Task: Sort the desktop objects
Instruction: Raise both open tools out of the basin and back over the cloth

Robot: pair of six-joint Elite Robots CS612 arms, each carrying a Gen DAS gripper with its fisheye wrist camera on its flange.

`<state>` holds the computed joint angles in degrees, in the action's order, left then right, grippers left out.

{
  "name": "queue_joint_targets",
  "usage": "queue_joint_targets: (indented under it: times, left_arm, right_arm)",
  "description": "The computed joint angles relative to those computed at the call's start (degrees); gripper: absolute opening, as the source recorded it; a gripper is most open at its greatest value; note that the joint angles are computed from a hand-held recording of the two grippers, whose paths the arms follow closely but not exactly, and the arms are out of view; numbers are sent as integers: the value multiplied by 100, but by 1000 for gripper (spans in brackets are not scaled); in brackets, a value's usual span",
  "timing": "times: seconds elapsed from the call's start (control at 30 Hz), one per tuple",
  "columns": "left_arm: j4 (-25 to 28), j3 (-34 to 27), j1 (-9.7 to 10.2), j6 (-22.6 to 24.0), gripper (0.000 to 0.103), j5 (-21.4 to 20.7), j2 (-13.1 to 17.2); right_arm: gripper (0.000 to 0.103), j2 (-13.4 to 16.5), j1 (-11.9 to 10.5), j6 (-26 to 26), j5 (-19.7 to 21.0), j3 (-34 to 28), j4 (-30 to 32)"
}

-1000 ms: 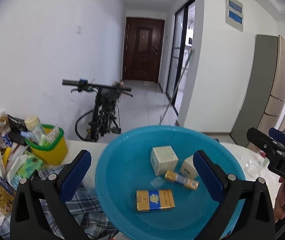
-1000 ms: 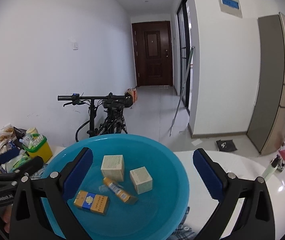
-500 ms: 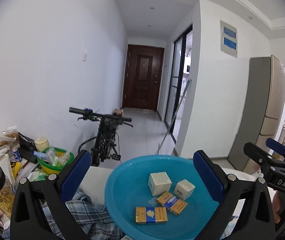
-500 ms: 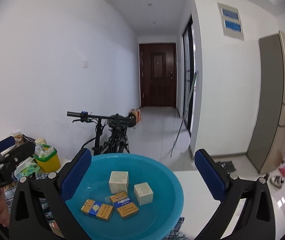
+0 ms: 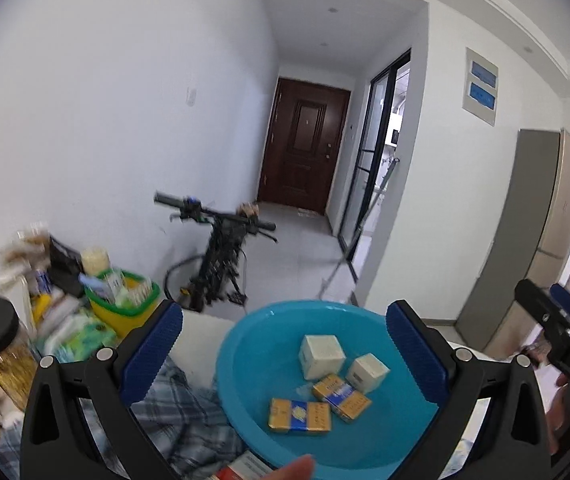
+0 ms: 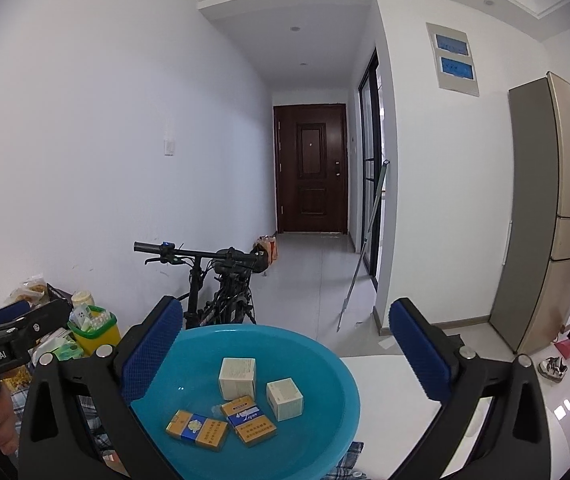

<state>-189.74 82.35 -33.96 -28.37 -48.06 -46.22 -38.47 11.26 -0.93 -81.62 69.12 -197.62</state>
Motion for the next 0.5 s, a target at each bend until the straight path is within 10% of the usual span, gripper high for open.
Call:
queue_joint_targets:
  times: [0.27,0.4,0.5]
  left_arm:
    - [-286,-187,-168,942,103,829,178]
    - [-1033,-70,-77,1322,103,12,194]
    - [-859,-78,-101,1173,103,326,169]
  right_arm:
    - [103,176,115,-208,-797,-112,-740]
    - [103,204,46,-206,-370,-143,-804]
    - [103,169,-4,176,-166,-109,-777]
